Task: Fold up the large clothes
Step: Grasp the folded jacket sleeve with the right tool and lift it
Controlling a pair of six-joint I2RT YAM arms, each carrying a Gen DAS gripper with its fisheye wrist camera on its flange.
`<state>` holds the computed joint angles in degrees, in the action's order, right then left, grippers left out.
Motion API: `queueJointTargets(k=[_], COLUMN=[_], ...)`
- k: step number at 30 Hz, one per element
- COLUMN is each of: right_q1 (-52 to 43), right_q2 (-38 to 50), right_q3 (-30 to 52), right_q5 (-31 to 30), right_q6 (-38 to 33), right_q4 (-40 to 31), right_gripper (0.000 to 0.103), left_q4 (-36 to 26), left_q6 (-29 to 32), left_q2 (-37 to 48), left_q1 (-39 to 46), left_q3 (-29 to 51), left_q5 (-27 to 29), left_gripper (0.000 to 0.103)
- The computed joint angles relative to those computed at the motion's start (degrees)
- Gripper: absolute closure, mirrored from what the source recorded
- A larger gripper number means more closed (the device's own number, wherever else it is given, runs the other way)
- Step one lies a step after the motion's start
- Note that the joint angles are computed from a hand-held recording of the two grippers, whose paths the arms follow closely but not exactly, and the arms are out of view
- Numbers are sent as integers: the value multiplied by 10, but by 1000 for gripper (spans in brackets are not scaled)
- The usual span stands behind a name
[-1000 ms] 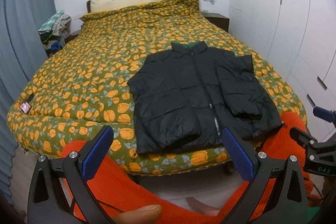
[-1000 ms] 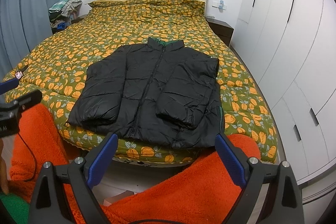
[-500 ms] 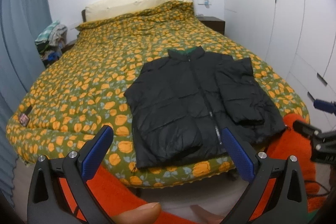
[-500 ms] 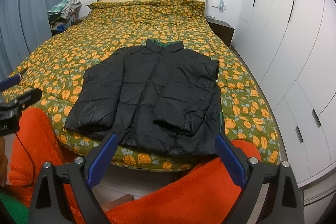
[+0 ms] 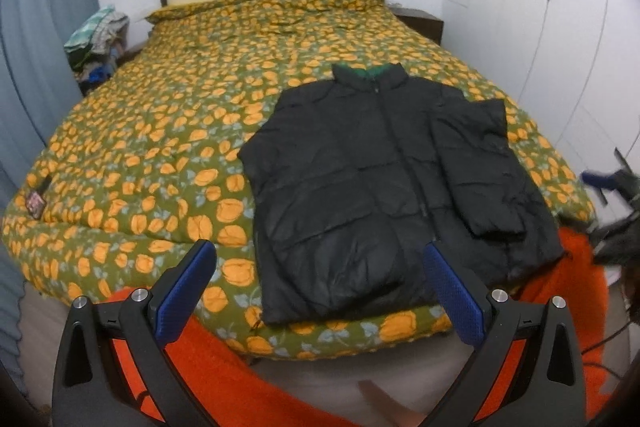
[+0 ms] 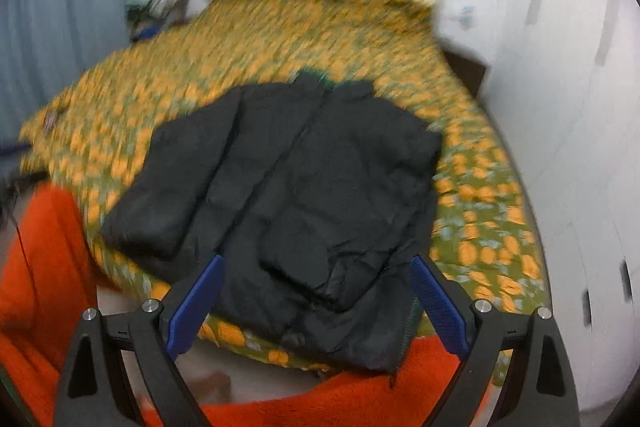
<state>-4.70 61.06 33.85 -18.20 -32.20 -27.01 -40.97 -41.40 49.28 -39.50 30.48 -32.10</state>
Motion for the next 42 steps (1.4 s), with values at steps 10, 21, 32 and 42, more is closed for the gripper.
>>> queueJointTargets(k=[10, 21, 32, 42], right_q1=[135, -51, -342, -445], right_q2=[371, 244, 484, 781], right_q3=[26, 77, 407, 685], right_q5=[126, -6, -4, -47], right_q6=[-119, -58, 98, 240], right_q4=[260, 152, 123, -68], right_gripper=[9, 90, 90, 90], left_q4=[48, 89, 110, 117], left_q6=[22, 55, 74, 123], left_q2=[42, 103, 148, 170], left_q1=[47, 97, 113, 157], left_q3=[-4, 0, 15, 20], left_q5=[55, 90, 96, 75], left_gripper=[0, 0, 0, 0])
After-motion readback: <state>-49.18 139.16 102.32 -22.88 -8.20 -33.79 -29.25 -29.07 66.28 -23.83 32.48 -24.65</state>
